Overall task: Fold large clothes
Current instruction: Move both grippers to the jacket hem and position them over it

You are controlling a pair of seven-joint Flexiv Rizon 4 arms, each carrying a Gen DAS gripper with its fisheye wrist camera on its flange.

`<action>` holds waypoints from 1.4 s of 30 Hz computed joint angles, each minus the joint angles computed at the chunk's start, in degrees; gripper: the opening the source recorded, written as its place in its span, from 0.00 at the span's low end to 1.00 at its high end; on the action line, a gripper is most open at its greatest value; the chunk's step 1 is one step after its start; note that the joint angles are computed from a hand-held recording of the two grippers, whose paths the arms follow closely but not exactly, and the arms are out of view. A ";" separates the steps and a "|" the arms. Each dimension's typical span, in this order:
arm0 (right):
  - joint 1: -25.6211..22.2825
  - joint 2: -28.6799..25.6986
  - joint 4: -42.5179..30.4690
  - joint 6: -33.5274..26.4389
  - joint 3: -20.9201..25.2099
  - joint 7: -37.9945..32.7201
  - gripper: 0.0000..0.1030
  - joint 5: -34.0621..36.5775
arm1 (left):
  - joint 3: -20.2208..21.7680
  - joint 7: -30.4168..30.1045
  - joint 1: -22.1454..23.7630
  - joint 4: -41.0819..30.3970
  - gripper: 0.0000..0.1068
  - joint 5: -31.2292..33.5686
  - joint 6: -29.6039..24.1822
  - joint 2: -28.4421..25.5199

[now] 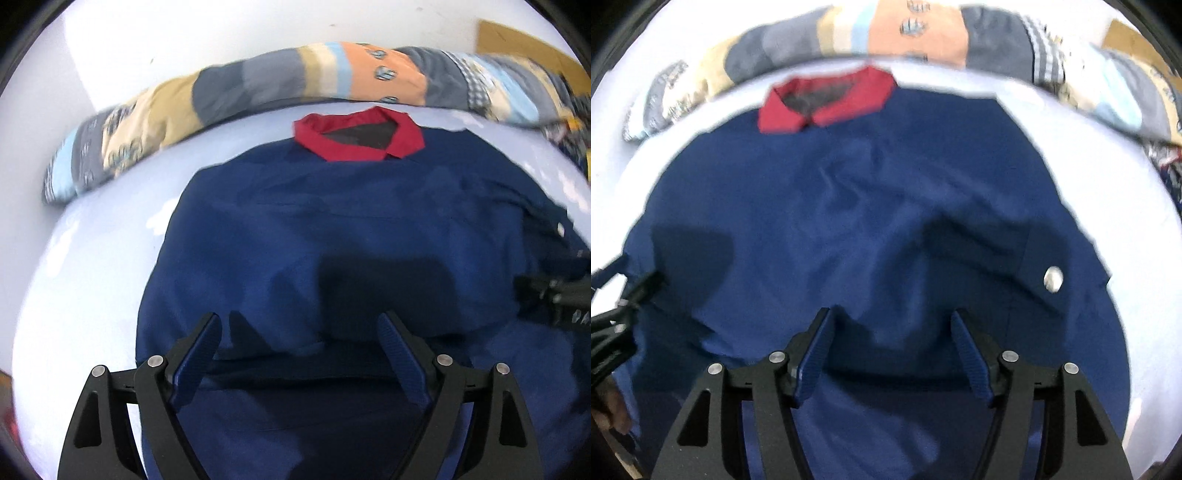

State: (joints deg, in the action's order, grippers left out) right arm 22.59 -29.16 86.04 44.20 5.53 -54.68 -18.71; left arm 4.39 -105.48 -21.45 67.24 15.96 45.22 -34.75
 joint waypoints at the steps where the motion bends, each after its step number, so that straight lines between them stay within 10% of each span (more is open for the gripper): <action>1: 0.07 0.13 0.21 0.27 -0.12 0.15 0.65 -0.23 | 0.32 0.17 -0.48 0.89 0.81 1.06 0.90 0.66; 10: 1.23 6.66 7.34 9.04 -0.71 3.46 0.65 -4.31 | 1.97 -8.35 -5.29 10.04 0.81 8.06 9.18 8.27; 22: -1.98 20.63 26.95 10.33 3.80 7.89 0.65 -5.72 | -4.91 -24.38 -5.30 30.02 0.81 5.30 3.03 21.04; 28: -2.62 28.07 37.36 12.48 6.39 9.98 0.65 -7.82 | -8.33 -32.85 -8.14 35.03 0.82 14.25 -2.45 26.96; 42: -1.54 32.40 47.54 12.43 9.39 20.32 0.74 -16.31 | -13.48 -43.49 -7.37 39.54 0.96 22.15 -3.08 31.03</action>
State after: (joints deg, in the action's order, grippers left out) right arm 21.05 3.24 133.58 56.63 14.92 -34.36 -35.02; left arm -9.09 -148.97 -28.82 106.78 38.11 42.14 -3.72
